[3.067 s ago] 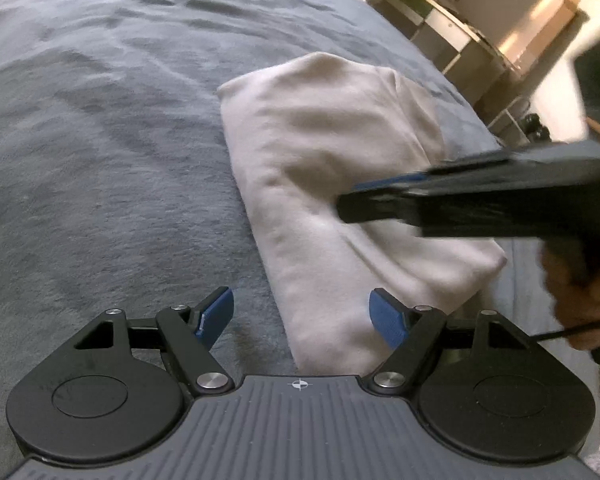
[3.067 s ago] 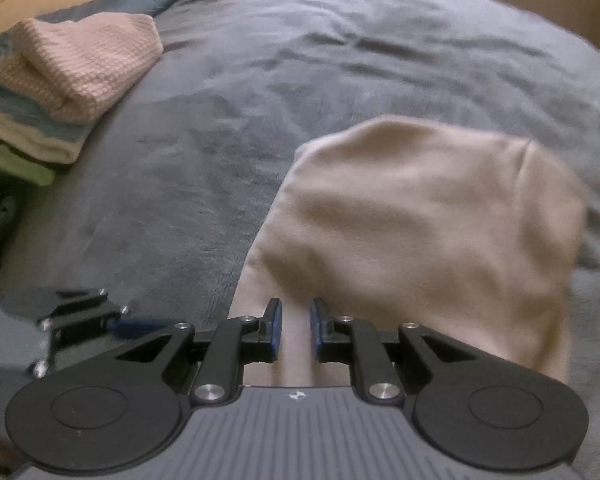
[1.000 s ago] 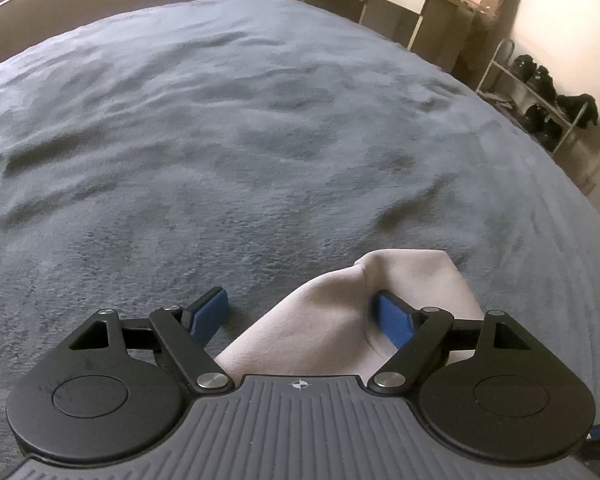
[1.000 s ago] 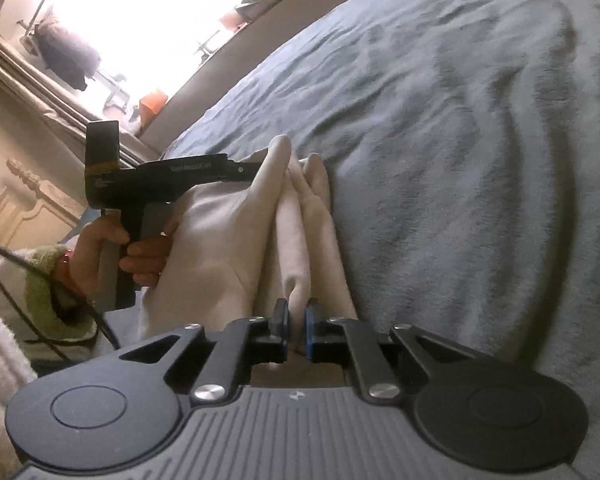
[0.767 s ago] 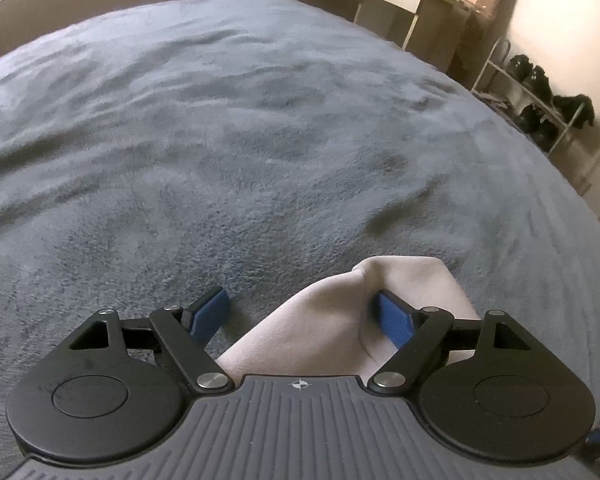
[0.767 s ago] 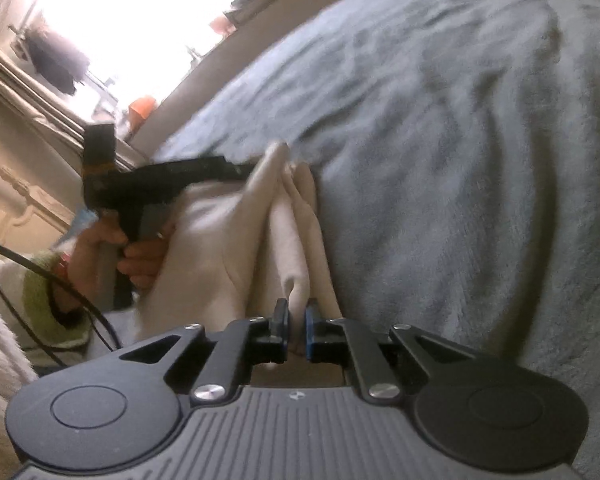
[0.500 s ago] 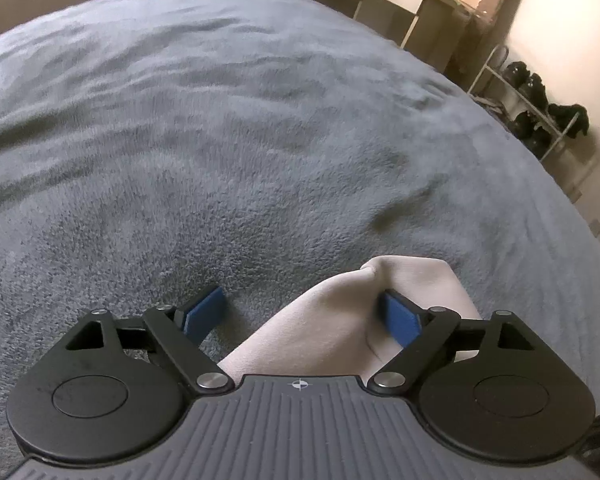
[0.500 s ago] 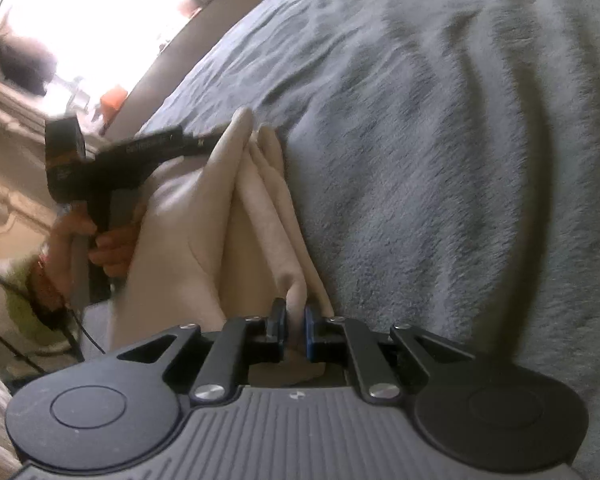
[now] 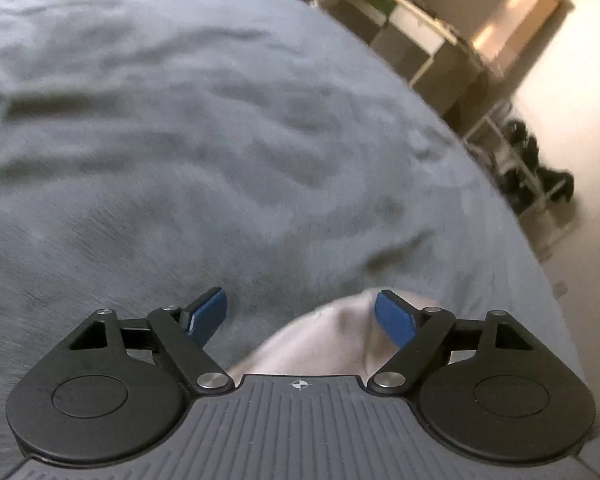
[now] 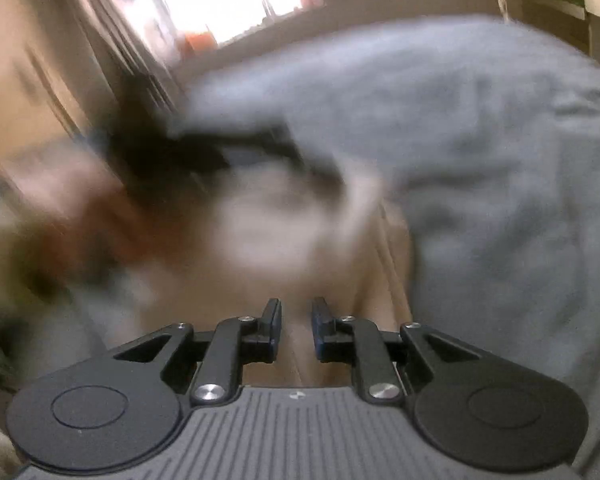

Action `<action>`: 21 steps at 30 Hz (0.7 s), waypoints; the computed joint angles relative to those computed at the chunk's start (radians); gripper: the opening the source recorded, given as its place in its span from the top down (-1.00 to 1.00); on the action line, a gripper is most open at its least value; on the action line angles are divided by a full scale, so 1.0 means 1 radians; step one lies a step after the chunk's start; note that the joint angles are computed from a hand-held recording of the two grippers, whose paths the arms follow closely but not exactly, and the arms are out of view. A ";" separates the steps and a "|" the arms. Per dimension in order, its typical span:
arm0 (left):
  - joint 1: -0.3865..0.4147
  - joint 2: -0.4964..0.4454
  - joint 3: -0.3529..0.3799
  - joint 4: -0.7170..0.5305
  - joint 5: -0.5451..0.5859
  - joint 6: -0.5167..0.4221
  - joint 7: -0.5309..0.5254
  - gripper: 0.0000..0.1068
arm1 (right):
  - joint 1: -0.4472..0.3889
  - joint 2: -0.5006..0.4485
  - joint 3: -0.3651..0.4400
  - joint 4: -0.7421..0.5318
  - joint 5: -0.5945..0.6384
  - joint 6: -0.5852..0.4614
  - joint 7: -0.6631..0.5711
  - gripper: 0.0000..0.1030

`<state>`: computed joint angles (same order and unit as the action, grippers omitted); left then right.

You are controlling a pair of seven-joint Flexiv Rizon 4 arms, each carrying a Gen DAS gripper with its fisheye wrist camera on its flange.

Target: Fold clothes

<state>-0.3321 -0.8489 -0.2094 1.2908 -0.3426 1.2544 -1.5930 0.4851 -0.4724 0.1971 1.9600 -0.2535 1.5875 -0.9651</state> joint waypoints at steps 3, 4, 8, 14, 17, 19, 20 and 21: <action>-0.001 0.096 0.055 0.033 0.061 -0.044 0.033 -0.54 | 0.123 0.007 -0.137 0.045 -0.024 0.044 0.041 0.69; -0.007 0.141 0.082 0.065 0.099 -0.052 0.053 -0.54 | 0.123 0.016 -0.135 0.040 -0.033 0.012 0.057 0.69; -0.039 0.319 0.177 0.221 0.251 -0.049 0.093 -0.55 | 0.134 0.049 -0.135 0.010 -0.085 -0.119 0.104 0.66; -0.180 0.450 0.310 0.570 0.376 0.238 -0.310 -0.53 | 0.133 0.043 -0.155 -0.072 -0.193 -0.156 0.167 0.66; -0.184 0.433 0.290 0.631 0.358 0.266 -0.387 -0.24 | 0.130 0.008 -0.162 -0.149 -0.230 -0.203 0.180 0.66; -0.201 0.422 0.299 0.643 0.364 0.270 -0.419 -0.15 | 0.135 -0.026 -0.181 -0.193 -0.254 -0.217 0.203 0.66; -0.187 0.422 0.279 0.659 0.353 0.292 -0.425 -0.15 | 0.142 -0.042 -0.197 -0.209 -0.266 -0.223 0.226 0.66; -0.169 0.422 0.253 0.676 0.337 0.316 -0.426 -0.14 | 0.148 -0.055 -0.207 -0.218 -0.277 -0.235 0.244 0.66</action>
